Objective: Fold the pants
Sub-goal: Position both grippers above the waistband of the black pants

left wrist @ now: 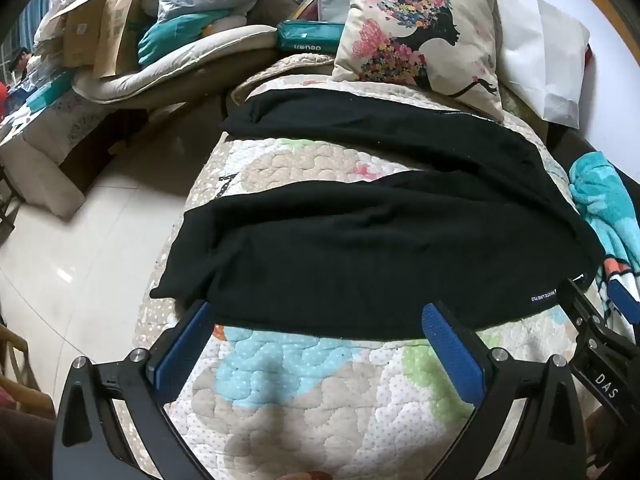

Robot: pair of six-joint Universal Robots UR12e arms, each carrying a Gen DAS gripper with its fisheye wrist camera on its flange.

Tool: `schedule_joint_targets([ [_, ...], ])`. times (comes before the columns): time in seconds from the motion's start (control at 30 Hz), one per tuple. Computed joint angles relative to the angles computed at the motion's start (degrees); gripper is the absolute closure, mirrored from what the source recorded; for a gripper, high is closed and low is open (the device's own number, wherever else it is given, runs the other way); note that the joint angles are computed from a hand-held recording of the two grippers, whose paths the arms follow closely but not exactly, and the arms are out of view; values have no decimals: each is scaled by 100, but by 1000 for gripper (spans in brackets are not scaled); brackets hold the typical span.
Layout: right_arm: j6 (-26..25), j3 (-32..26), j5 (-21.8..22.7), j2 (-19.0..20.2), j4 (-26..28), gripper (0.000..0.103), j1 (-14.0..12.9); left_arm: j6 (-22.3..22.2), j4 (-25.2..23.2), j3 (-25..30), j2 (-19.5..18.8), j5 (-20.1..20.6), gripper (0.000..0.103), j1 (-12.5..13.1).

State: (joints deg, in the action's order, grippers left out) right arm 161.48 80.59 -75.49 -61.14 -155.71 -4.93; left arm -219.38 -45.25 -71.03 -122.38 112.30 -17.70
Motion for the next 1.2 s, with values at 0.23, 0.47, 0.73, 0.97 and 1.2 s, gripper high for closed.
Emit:
schedule_joint_targets([
  [0.23,83,-56,-25,24,181,0,-8,-22,12,-40,10,-81,0,-4],
  [0.47,95,-69,-53,37,244,0,-5,40,15,-69,10,-181,0,33],
  [0.73,103,-51,-65,37,255,0,-8,19,5,-87,8,-234,0,35],
  [0.97,100,-57,-71,42,279,0,-10,15,-19,-66,-11,-277,0,38],
  [1.2,110,-72,-116,52,353,0,0,11,-23,-75,-8,-353,0,47],
])
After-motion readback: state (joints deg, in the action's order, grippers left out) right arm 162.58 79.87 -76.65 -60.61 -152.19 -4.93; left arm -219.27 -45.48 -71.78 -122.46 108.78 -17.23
